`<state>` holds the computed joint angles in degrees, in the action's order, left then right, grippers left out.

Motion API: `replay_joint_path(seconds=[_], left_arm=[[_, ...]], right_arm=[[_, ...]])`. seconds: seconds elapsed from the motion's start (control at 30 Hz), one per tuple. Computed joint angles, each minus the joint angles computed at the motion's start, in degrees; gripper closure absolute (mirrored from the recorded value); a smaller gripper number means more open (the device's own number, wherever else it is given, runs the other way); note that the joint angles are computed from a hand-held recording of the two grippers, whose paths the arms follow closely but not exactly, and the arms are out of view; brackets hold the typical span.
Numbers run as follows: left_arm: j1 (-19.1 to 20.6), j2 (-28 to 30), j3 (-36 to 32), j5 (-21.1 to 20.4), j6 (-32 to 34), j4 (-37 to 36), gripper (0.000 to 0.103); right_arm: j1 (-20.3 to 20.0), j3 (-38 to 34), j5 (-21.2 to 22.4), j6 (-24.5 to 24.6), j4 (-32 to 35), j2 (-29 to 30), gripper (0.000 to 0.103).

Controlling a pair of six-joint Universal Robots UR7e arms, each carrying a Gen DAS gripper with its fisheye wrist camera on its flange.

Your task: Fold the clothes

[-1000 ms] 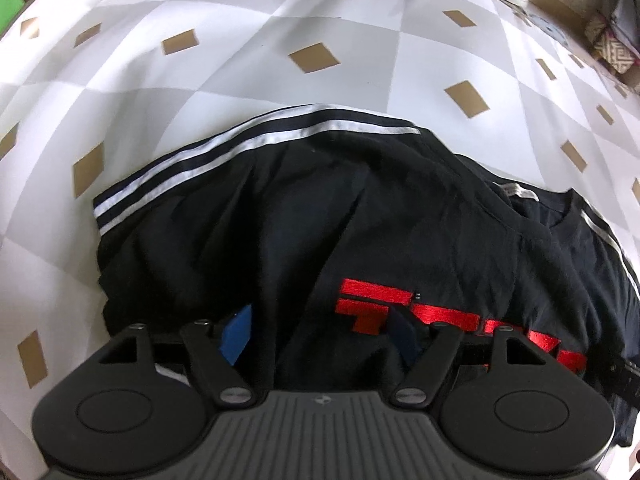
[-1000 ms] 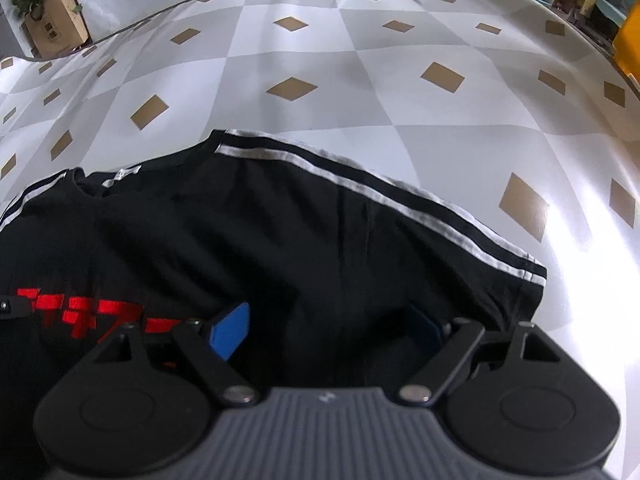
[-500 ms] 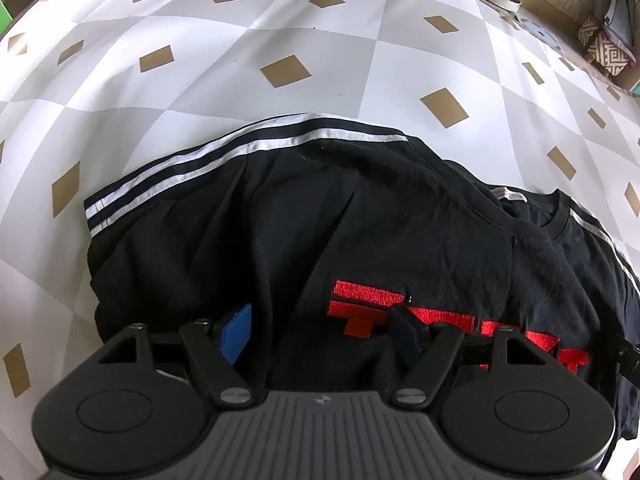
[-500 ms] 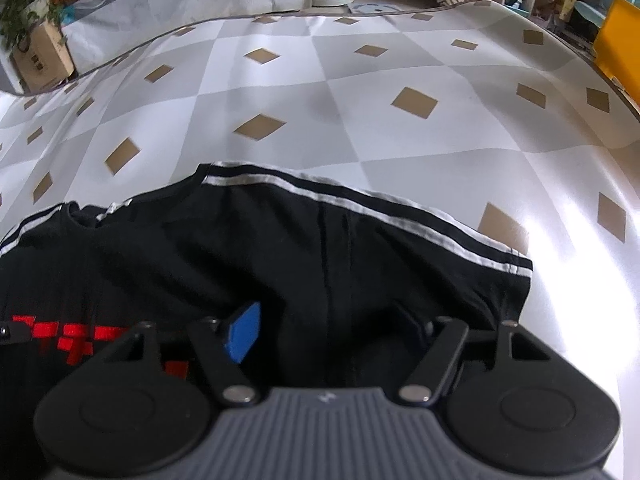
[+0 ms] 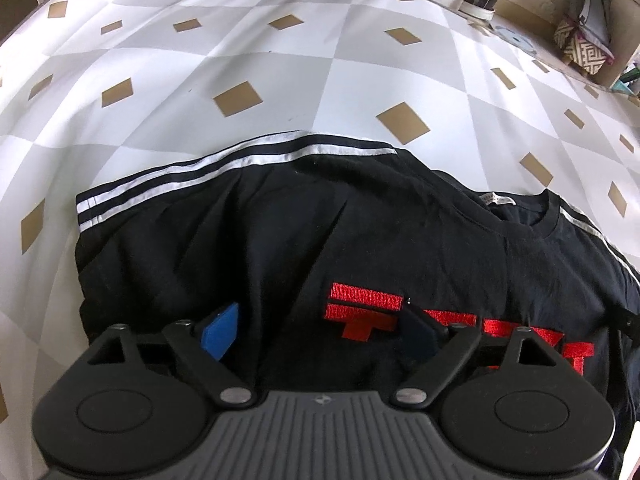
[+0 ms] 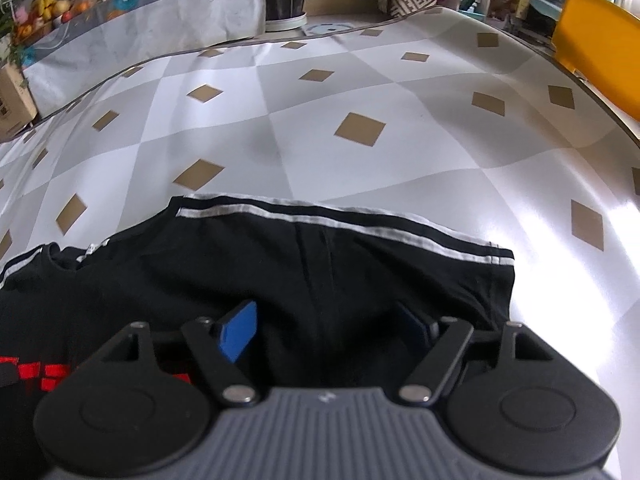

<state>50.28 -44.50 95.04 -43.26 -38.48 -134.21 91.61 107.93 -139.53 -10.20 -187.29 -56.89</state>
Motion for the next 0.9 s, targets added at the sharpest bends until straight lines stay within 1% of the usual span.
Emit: replay_joint_path(seconds=[0.17,0.23,0.33,0.43,0.63,0.7,0.83,0.9], left_arm=[[0.57,-1.22,0.89,-1.69,-0.93,-2.57,0.019],[0.37,-1.78,1.02,-0.73,-2.24,-1.83,0.019],[-0.22,-2.54,1.30,1.08,-1.88,-0.69,0.019],[-0.43,-3.57,1.61,-0.11,-1.89,0.59,0.019],[-2.12,-5.09,3.19,-1.47,-0.13,2.23,0.019],[-2.62,-5.60,3.82,-2.09,-0.24,2.67,0.019],[-3.73,-6.20,4.73,-2.56,-0.14,4.14,0.019],[-4.28,-6.38,5.15,-2.71,0.49,4.44,0.019]], right_arm=[[0.09,-0.56,-0.09,1.93,1.15,-0.05,0.028],[0.17,-0.31,0.65,3.26,2.40,-0.75,0.029],[0.21,0.78,3.50,5.61,4.35,-2.73,0.028],[0.18,2.21,7.38,7.27,6.15,-5.03,0.028],[0.95,4.48,11.74,9.83,12.07,-8.56,0.027],[1.48,5.05,11.58,10.18,13.54,-9.06,0.027],[2.87,5.61,9.31,8.71,16.17,-8.99,0.027],[3.36,6.04,8.89,8.11,16.72,-9.13,0.027]])
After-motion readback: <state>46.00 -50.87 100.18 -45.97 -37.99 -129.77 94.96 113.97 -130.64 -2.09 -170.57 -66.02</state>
